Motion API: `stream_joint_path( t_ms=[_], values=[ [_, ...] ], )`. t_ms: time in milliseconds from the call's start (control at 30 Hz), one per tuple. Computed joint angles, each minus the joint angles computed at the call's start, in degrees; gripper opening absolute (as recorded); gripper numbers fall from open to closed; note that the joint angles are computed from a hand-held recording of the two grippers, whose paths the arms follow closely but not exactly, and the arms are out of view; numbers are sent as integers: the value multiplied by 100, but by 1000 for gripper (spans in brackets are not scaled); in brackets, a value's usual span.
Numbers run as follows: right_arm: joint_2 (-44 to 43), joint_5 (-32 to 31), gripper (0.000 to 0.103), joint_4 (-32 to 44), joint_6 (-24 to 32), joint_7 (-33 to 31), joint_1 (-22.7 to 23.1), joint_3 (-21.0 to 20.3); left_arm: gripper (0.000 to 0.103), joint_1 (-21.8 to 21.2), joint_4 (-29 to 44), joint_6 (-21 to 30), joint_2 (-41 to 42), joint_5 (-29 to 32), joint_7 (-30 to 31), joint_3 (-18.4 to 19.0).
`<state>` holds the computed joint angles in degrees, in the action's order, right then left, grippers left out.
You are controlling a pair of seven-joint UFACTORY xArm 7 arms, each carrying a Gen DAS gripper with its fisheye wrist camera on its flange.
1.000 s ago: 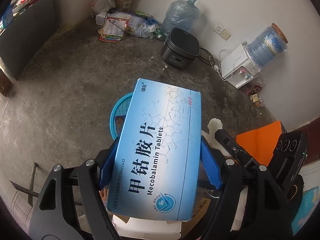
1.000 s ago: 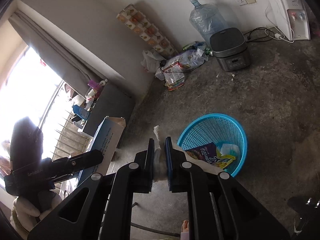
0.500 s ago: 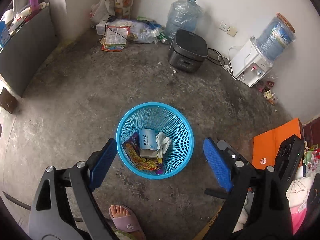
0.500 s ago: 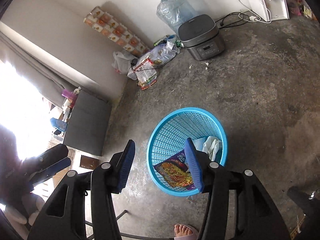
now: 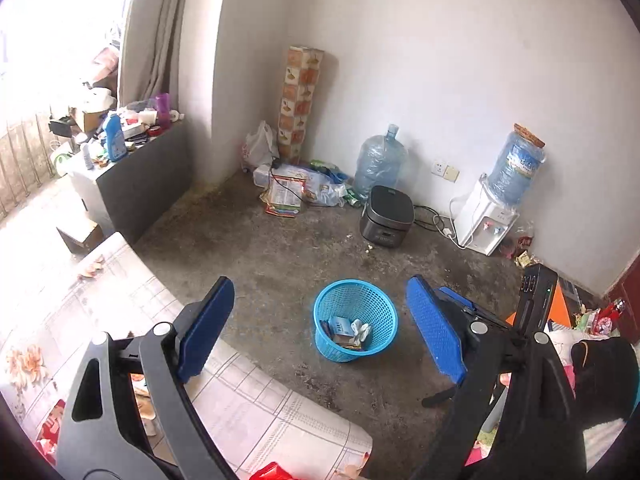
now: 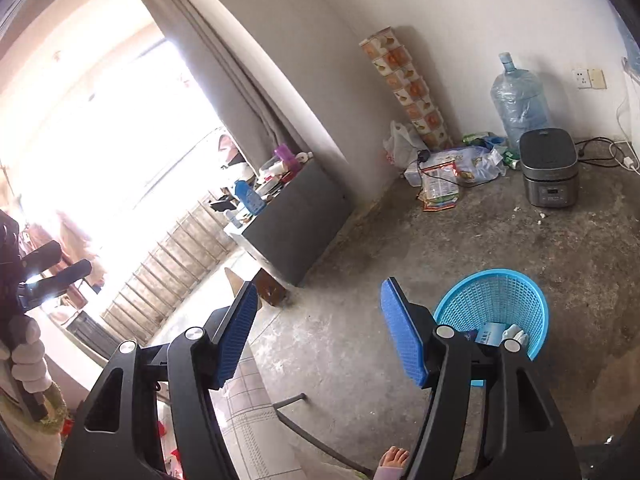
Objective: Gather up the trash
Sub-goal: 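Grasp the red wrapper with the right gripper while the left approaches the clear cup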
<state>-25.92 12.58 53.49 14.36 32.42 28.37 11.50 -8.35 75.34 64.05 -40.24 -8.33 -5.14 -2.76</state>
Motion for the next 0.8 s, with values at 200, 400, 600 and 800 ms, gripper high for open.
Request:
stream_joint_path(
  t_ms=[200, 400, 600, 800],
  values=[
    [470, 519, 63, 639, 562, -852, 1051, 95, 84, 735, -918, 1175, -2051, 582, -273, 430],
    [903, 669, 63, 1107, 1275, -1084, 1296, 543, 84, 1232, -2031, 1972, -3747, 712, -571, 841],
    [1369, 683, 61, 1447, 1753, -963, 1359, 838, 68, 1469, -3069, 2371, -4775, 841, -755, 651],
    [1695, -246, 56, 1763, 2219, -446, 1292, 1147, 48, 1636, -3602, 2606, -5299, 1214, -844, 457]
  ],
)
